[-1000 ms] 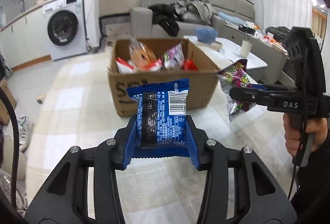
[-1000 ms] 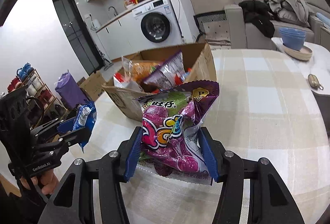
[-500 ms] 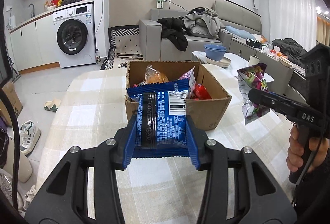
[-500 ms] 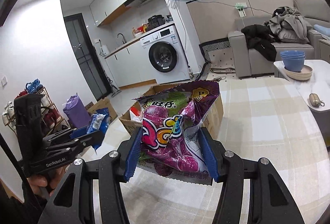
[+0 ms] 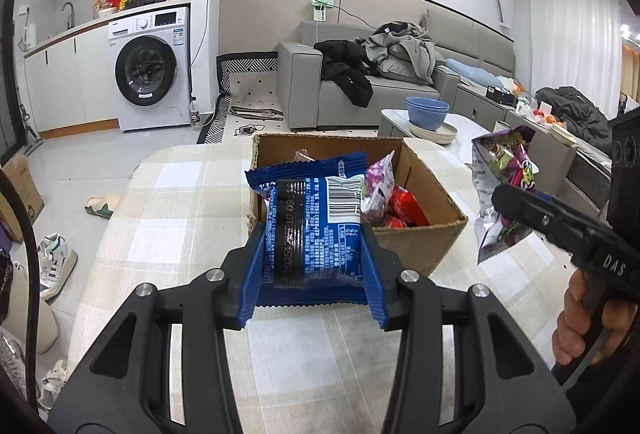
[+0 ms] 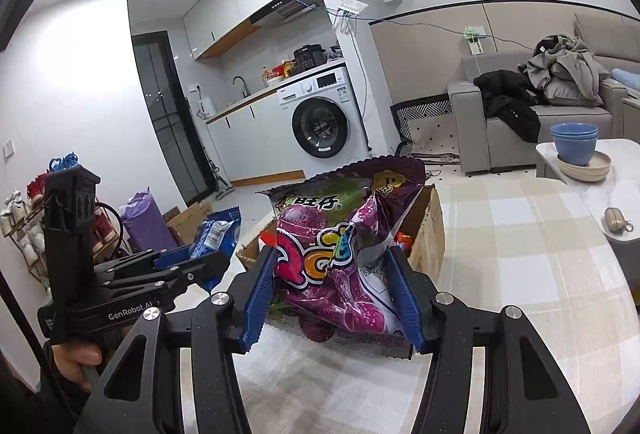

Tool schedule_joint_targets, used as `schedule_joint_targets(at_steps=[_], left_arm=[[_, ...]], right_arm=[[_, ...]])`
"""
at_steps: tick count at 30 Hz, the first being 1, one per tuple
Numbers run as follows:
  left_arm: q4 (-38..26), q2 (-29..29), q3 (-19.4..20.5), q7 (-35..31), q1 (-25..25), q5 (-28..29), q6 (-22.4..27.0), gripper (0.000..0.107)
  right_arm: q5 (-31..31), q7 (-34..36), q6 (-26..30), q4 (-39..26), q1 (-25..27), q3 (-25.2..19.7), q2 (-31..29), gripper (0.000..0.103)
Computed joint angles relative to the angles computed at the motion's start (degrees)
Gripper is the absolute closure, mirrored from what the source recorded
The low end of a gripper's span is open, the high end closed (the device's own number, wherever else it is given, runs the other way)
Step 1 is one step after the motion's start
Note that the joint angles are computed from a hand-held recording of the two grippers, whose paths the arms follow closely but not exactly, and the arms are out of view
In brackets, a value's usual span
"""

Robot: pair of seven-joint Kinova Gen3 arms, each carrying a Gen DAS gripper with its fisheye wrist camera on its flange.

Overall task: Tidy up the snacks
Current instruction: 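Carry the blue pack and purple candy bag over the box and lower them in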

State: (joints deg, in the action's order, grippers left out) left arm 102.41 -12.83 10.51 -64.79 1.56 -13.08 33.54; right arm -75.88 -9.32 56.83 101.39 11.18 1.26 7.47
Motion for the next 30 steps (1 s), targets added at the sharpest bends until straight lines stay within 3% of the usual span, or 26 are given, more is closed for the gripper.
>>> schedule_joint_targets(at_steps=[12, 20, 30], left_arm=[[-3.40, 4.72, -0.36, 3.10, -0.66, -4.30, -2.19, 0.067], [-7.28, 10.38, -3.15, 2.28, 1.23, -5.37, -4.96, 0.067], [-11.01, 17.98, -7.67, 2.88, 4.98, -7.18, -6.95, 0.067]], right_arm=[[-2.46, 1.45, -5.18, 1.03, -2.72, -1.16, 0.04, 0.047], [-3.78, 2.49, -10.56, 0.49, -4.44, -2.38, 0.96, 0.047], [1.69, -1.32, -19.05, -2.37, -7.64, -5.61, 3.82, 0.047]])
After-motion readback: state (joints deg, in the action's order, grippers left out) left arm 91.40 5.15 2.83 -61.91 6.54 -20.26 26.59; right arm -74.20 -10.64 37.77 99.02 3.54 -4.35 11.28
